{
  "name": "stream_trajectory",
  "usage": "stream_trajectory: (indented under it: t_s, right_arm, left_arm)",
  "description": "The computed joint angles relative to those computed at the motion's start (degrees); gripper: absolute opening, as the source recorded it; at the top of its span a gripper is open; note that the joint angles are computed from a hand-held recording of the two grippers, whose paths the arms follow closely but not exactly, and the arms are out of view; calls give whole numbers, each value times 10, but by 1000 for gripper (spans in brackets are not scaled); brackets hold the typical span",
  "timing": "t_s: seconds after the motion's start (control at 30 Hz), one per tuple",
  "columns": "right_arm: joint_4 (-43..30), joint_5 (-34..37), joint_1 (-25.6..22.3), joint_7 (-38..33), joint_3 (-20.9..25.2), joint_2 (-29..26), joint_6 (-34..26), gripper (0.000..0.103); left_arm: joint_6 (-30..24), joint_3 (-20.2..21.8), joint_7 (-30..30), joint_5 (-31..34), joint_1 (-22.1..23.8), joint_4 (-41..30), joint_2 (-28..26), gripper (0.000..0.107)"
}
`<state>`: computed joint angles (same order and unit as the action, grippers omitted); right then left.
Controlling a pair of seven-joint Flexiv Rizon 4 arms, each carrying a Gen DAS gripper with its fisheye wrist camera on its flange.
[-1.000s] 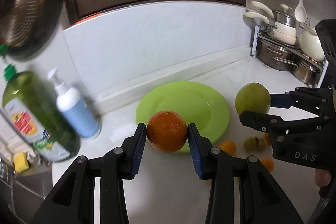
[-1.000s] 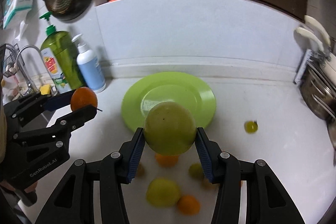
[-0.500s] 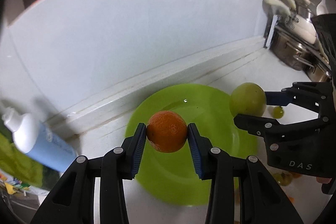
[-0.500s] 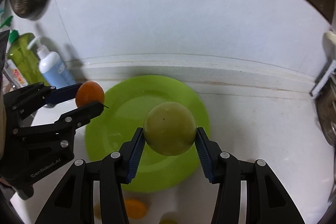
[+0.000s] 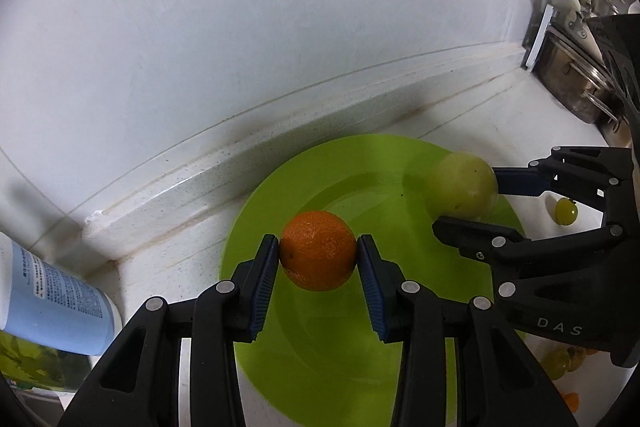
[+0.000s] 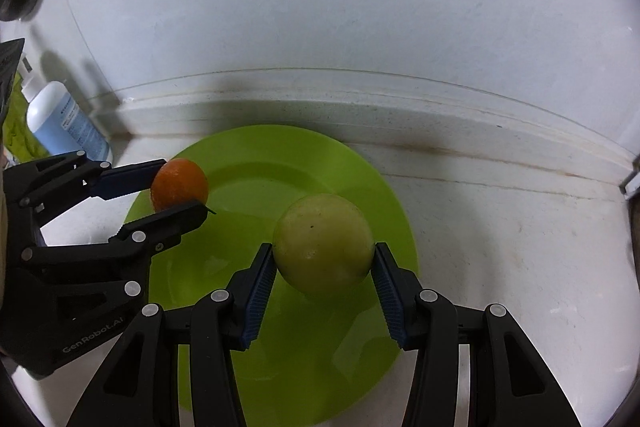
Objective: Organize fruits
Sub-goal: 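Lower both fruits onto the green plate and open both tools, then lift both tools off the plate and move back toward the remaining fruit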
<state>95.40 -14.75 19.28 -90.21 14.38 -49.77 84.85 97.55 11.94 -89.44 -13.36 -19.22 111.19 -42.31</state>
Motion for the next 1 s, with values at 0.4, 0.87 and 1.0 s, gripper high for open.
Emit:
stream_trajectory:
  t_s: [0.4, 0.87, 1.0]
  right_arm:
    - [24, -5, 26, 14, -38, 13, 38, 58]
    - [214, 37, 112, 67, -149, 136, 224, 69]
    - [282, 95, 170, 36, -192, 178, 284, 69]
  left_arm:
    - [-13, 44, -27, 11, -42, -2, 5, 53]
    - [115, 182, -13, -76, -236, 151, 89, 81]
    - [157, 248, 21, -158, -346, 188, 89, 89]
